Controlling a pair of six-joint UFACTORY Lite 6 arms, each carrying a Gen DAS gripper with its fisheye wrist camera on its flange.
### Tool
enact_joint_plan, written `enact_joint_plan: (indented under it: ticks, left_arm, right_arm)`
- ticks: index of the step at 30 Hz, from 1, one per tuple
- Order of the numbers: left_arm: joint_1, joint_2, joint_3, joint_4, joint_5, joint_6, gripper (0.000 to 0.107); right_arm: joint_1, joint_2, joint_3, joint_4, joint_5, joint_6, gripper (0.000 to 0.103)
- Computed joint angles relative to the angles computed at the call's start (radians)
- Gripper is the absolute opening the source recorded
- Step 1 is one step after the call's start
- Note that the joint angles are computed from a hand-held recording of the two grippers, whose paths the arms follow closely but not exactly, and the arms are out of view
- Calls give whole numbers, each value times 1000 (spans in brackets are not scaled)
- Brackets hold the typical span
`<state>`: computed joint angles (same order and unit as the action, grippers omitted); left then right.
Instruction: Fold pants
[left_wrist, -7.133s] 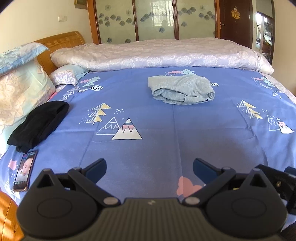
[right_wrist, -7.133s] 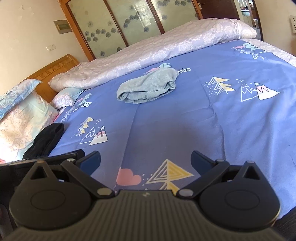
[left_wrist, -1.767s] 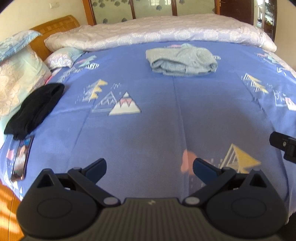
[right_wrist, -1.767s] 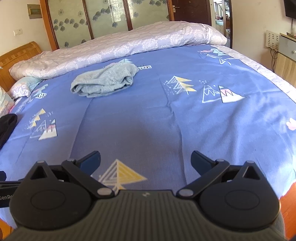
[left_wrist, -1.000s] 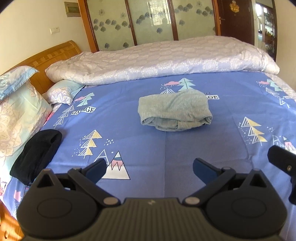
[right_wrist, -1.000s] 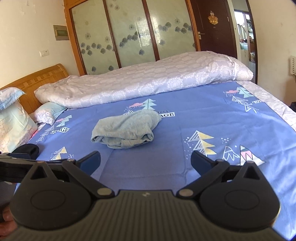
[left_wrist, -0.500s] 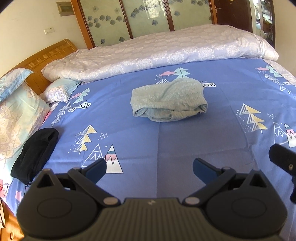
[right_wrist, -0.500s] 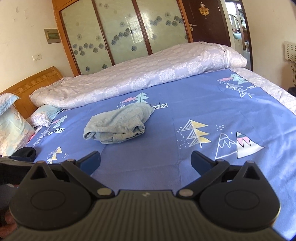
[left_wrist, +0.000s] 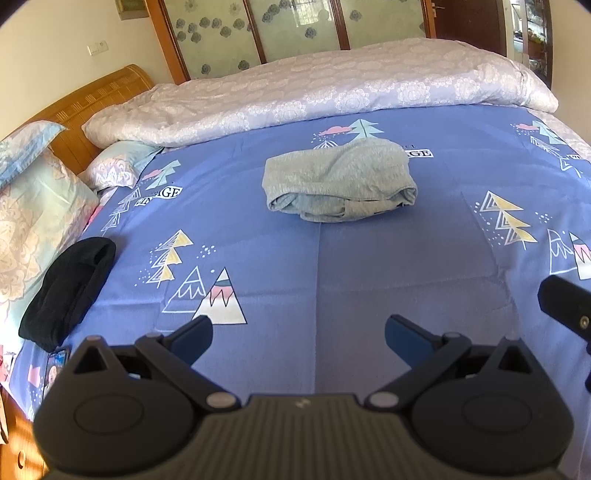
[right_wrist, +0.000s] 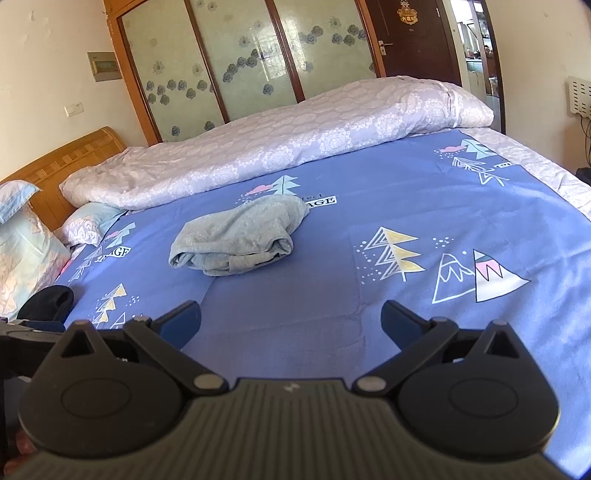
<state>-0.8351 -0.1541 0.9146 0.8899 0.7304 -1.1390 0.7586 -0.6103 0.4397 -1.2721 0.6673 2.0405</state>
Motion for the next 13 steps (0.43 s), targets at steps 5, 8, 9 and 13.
enact_joint_plan:
  ticks: [5, 8, 9, 13]
  left_arm:
    - [5, 0, -11, -18, -12, 9, 103]
    - [22, -6, -19, -56, -43, 40, 103]
    - [27, -14, -28, -64, -59, 51, 103]
    - [16, -32, -48, -45, -76, 38, 103]
  right_arm:
    - [1, 9, -2, -2, -5, 6, 103]
    - [7, 15, -4, -1, -6, 16, 103]
    - [8, 16, -4, -1, -6, 18, 103]
    - [22, 26, -4, -2, 0, 24, 103]
